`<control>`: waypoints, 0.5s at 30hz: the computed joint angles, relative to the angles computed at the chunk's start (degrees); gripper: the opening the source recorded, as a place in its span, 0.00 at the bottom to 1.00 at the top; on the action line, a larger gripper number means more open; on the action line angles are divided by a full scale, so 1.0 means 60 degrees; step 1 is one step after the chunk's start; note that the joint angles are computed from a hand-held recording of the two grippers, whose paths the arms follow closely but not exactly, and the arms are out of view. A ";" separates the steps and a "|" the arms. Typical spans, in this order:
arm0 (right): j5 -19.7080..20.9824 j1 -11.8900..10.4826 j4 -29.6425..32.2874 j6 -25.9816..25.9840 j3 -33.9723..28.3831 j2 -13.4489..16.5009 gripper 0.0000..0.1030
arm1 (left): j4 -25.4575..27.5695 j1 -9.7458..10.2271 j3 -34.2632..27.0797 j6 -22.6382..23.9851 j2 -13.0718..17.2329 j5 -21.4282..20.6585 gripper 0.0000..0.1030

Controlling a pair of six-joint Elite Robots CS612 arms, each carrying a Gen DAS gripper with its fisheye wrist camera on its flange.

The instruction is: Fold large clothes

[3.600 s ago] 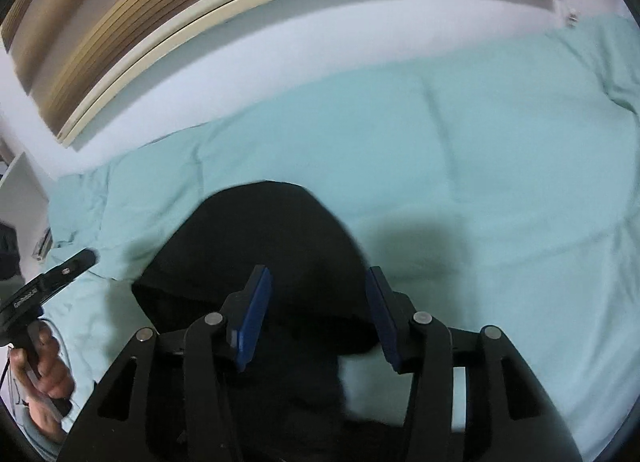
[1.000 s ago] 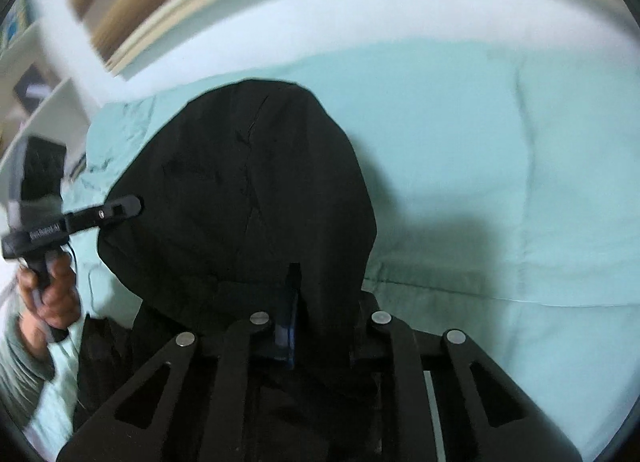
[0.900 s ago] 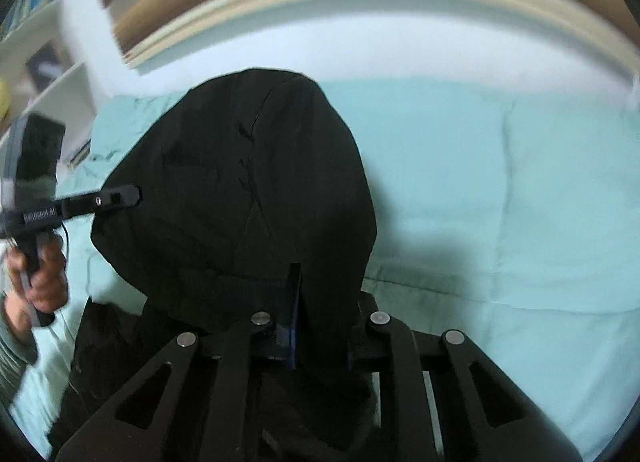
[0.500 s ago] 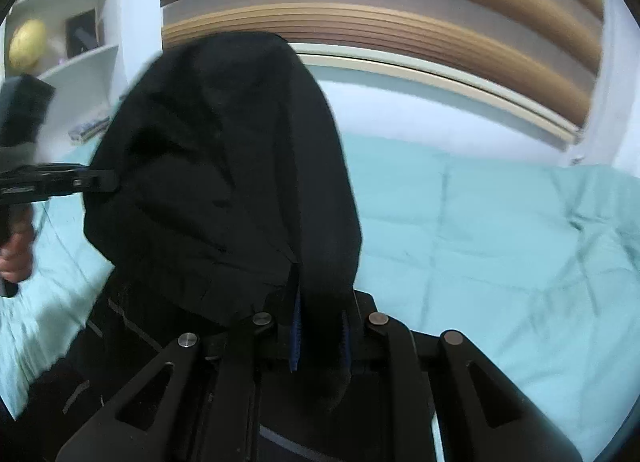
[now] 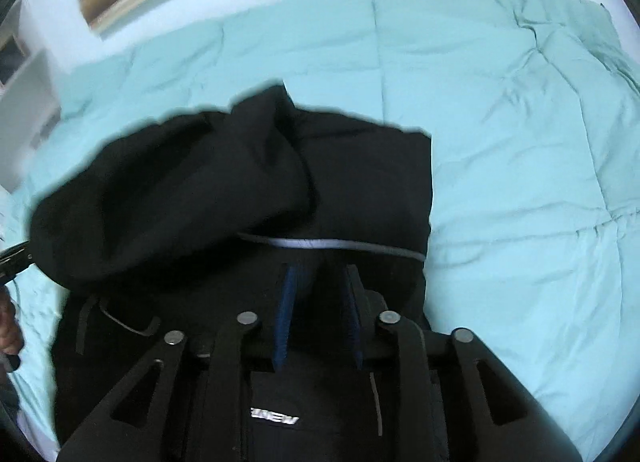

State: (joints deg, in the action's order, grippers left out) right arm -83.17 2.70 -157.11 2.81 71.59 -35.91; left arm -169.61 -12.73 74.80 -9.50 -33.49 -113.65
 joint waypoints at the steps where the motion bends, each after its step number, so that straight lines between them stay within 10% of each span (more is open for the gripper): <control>1: 0.0201 -0.0021 -0.0163 0.0025 0.0013 -0.0088 0.30 | -0.0021 -0.0008 -0.0310 -0.0097 0.0080 0.0000 0.14; 10: 0.2145 0.0339 -0.0159 0.0204 -0.1237 0.0158 0.50 | 0.0437 -0.0142 -0.2029 -0.0537 0.0654 -0.0696 0.14; 15: 0.1365 0.0791 0.1784 -0.1128 -0.1510 0.0531 0.50 | 0.3151 -0.0242 -0.2158 0.1103 0.0832 -0.1130 0.14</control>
State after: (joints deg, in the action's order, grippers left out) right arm -74.98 7.45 -146.41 -3.96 62.53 -32.72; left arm -150.71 -14.19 61.85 -2.89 -28.49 -120.42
